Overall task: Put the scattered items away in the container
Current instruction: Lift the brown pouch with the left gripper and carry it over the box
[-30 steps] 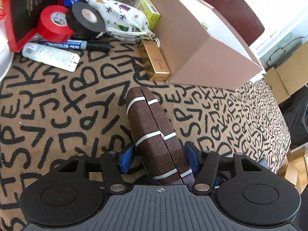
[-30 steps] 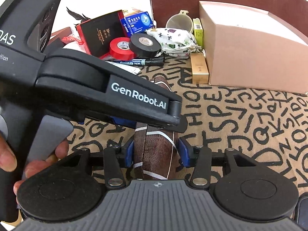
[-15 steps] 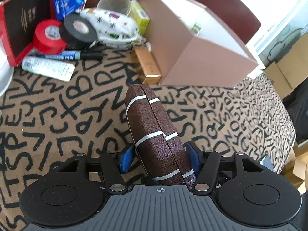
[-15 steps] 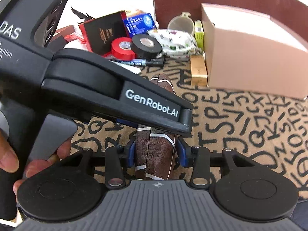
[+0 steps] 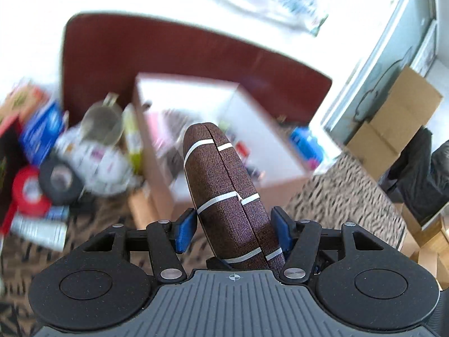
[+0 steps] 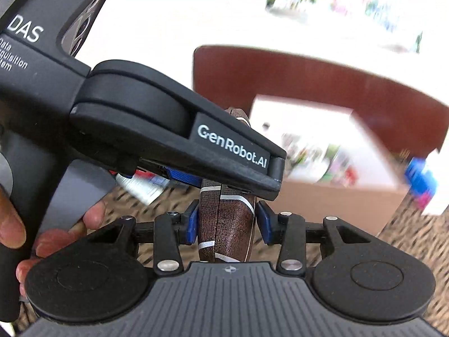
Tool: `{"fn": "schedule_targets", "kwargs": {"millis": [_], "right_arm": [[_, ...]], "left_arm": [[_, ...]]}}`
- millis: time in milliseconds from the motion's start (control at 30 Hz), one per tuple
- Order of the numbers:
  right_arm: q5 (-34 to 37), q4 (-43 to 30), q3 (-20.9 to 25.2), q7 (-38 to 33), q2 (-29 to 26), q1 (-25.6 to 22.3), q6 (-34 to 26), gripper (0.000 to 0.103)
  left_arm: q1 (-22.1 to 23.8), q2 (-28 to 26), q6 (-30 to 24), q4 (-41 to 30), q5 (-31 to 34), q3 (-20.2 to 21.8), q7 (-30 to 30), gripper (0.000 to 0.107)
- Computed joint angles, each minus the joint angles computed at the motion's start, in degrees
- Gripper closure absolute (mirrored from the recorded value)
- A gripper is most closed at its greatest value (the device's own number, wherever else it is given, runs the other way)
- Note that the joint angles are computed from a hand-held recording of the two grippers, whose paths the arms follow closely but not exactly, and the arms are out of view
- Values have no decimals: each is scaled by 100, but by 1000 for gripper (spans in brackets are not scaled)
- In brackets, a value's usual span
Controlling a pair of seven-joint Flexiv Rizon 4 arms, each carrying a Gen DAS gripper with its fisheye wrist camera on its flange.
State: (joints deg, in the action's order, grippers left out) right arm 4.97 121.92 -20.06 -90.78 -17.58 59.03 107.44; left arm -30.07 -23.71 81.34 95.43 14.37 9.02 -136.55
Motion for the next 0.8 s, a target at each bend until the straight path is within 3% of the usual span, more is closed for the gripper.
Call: {"fn": "schedule_targets", "kwargs": {"millis": [200,367,600,800], "right_arm": [[-422,-790,174,66,-303,-733,-192,56],[-1063,-1593,541,358,-736,-1590,-622,57],[-1782,-2956,1273,666,-1601,-2728,-1616,57],[-2200,-4002,1932,742,-2363,-3412,-2476,57]], "left_arm": [[628,-686,61,-993,-767,-664,879,47],[967,-1565,-120,-2106,-1513,-1121,1704,47],[1263,-3000,-878,-3930,-2517,-1643,2691,47],[1299,-4059,-1723,-5385,-3049,-1631,2939,47]]}}
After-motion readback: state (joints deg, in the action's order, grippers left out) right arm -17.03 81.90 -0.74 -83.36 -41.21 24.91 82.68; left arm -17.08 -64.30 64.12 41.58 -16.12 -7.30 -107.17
